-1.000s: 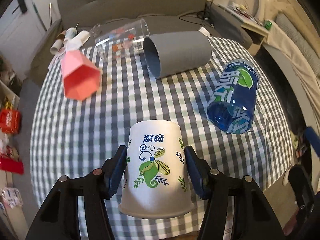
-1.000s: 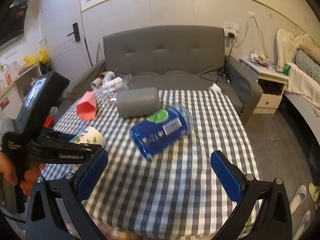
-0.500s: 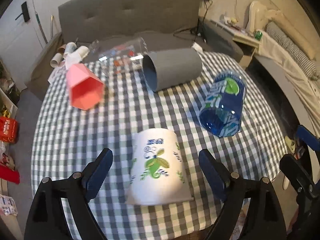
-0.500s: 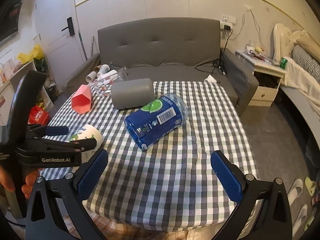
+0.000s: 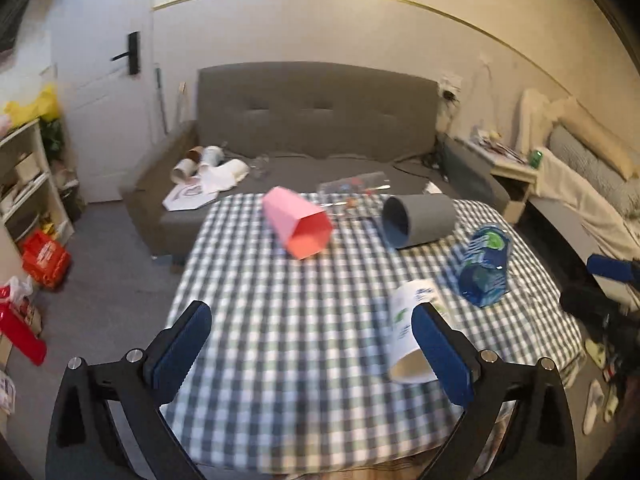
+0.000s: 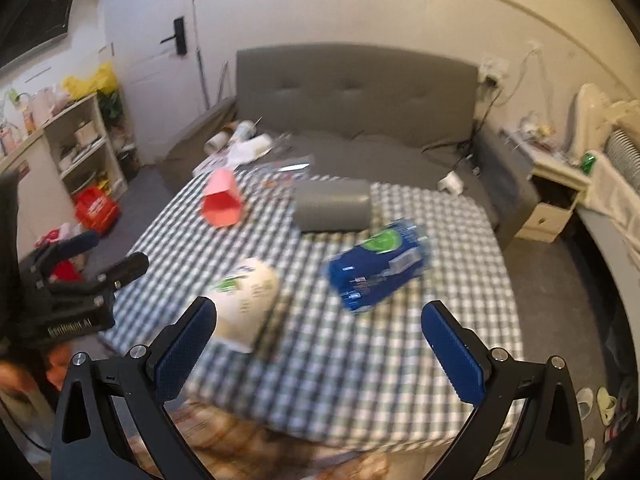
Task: Flip cup upside down
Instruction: 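Lift the white cup with the left gripper toward the right gripper, then grasp the white cup with the right gripper while the left gripper releases it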
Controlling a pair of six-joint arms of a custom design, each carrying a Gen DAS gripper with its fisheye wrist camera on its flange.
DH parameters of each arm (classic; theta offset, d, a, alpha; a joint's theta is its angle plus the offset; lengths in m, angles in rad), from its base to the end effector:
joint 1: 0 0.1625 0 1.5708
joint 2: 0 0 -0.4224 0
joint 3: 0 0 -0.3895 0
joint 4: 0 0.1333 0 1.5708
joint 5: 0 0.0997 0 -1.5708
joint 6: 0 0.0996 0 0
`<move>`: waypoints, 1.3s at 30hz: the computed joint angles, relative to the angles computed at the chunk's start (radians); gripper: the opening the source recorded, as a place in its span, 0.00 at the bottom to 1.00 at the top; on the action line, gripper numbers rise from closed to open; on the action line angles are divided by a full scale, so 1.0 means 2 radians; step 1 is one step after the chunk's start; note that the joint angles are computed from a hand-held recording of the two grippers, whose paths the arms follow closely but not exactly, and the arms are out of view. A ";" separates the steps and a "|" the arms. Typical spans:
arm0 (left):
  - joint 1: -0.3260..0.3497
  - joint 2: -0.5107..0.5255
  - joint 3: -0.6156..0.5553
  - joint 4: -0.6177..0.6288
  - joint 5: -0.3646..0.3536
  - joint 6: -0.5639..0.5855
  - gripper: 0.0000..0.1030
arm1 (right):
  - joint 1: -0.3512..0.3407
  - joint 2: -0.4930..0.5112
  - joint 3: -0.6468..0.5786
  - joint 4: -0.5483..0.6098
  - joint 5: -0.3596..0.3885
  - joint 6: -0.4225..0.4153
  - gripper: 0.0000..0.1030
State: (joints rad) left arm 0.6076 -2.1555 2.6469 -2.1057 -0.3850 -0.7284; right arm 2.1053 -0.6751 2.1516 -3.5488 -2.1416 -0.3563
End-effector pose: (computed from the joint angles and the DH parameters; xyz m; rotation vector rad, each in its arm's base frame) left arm -0.0448 -0.3060 0.2979 0.2196 2.1295 -1.1104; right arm 0.3201 -0.3847 0.0132 0.9185 -2.3653 0.7116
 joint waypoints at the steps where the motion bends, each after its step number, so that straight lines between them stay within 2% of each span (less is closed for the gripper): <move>1: 0.002 -0.010 0.003 0.013 0.002 -0.008 1.00 | 0.004 0.001 -0.009 0.019 -0.003 0.009 1.00; 4: 0.014 -0.024 0.010 0.023 0.001 -0.012 1.00 | 0.012 0.001 -0.048 0.127 -0.009 0.060 1.00; 9: 0.054 -0.009 0.018 -0.048 -0.008 0.035 1.00 | 0.008 0.015 -0.128 0.315 -0.007 0.157 1.00; 17: 0.103 0.021 0.014 -0.134 -0.014 0.106 1.00 | -0.023 0.069 -0.236 0.510 0.025 0.234 1.00; 23: 0.141 0.070 0.002 -0.205 -0.025 0.150 1.00 | -0.040 0.100 -0.295 0.607 0.058 0.275 1.00; 26: 0.150 0.088 -0.002 -0.222 -0.029 0.160 1.00 | -0.042 0.112 -0.320 0.645 0.061 0.281 1.00; 28: 0.153 0.093 -0.003 -0.223 -0.030 0.162 1.00 | -0.046 0.123 -0.340 0.675 0.068 0.287 0.99; 30: 0.157 0.098 -0.004 -0.228 -0.034 0.167 1.00 | -0.053 0.133 -0.355 0.693 0.076 0.294 0.93; 34: 0.161 0.096 -0.004 -0.219 -0.036 0.160 1.00 | -0.061 0.144 -0.371 0.714 0.090 0.299 0.90; 37: 0.164 0.096 -0.005 -0.211 -0.038 0.155 1.00 | -0.068 0.149 -0.378 0.721 0.103 0.300 0.80; 39: 0.163 0.093 -0.006 -0.199 -0.037 0.149 1.00 | -0.071 0.149 -0.378 0.720 0.111 0.299 0.66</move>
